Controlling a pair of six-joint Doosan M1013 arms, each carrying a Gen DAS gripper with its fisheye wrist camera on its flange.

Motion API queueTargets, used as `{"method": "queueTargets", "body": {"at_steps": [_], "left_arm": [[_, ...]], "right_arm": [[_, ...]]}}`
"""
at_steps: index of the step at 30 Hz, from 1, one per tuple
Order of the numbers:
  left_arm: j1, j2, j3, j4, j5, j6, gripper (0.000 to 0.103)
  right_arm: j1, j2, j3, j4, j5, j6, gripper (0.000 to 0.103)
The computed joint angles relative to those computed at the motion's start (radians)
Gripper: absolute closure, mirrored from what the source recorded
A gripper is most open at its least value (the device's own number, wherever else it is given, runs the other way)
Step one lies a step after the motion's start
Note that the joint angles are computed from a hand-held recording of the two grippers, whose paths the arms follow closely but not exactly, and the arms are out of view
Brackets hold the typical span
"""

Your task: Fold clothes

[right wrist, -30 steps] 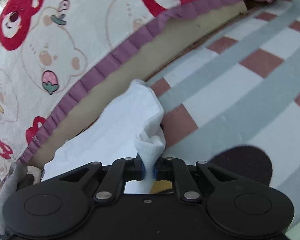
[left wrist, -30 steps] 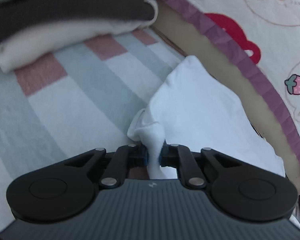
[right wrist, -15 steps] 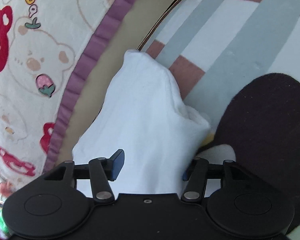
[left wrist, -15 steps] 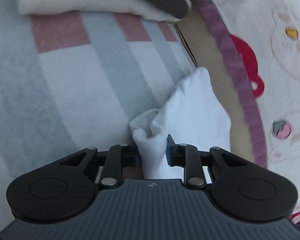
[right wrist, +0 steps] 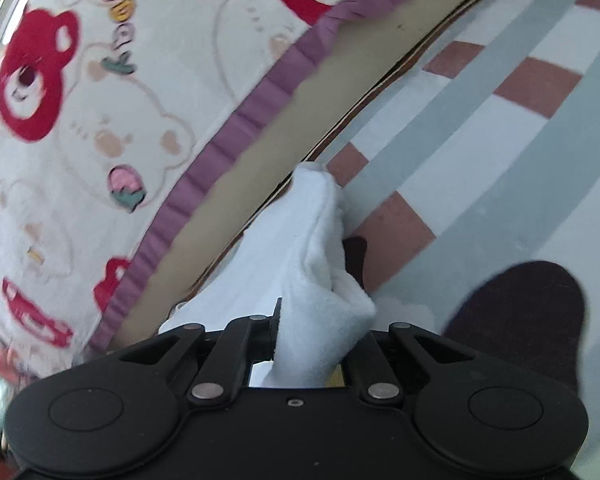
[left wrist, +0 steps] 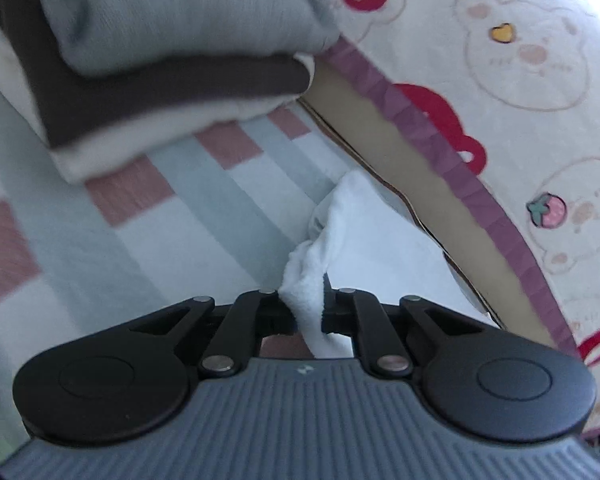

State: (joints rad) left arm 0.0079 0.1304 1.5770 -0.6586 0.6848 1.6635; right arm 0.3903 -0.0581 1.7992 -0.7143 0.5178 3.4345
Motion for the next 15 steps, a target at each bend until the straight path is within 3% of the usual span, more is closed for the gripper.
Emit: {"method": "queueTargets", "body": {"at_steps": [3,7,13,15], "left_arm": [[0.02,-0.039,0.03,0.037,0.05,-0.009,0.096],[0.036,-0.064,0.056,0.072,0.115,0.007,0.095],[0.021,-0.06,0.073,0.243,0.134,-0.148,0.09],[0.001,-0.081,0.087,0.373,0.076,-0.206,0.091]], "right_arm": [[0.026,-0.027,0.014,0.107,0.059,-0.133,0.094],[0.052,-0.055,0.038,0.162,0.125,-0.191,0.095],[0.063,-0.069,0.073,0.145,0.157,-0.165,0.096],[0.075,-0.062,0.07,0.121,0.175,-0.15,0.096]]}}
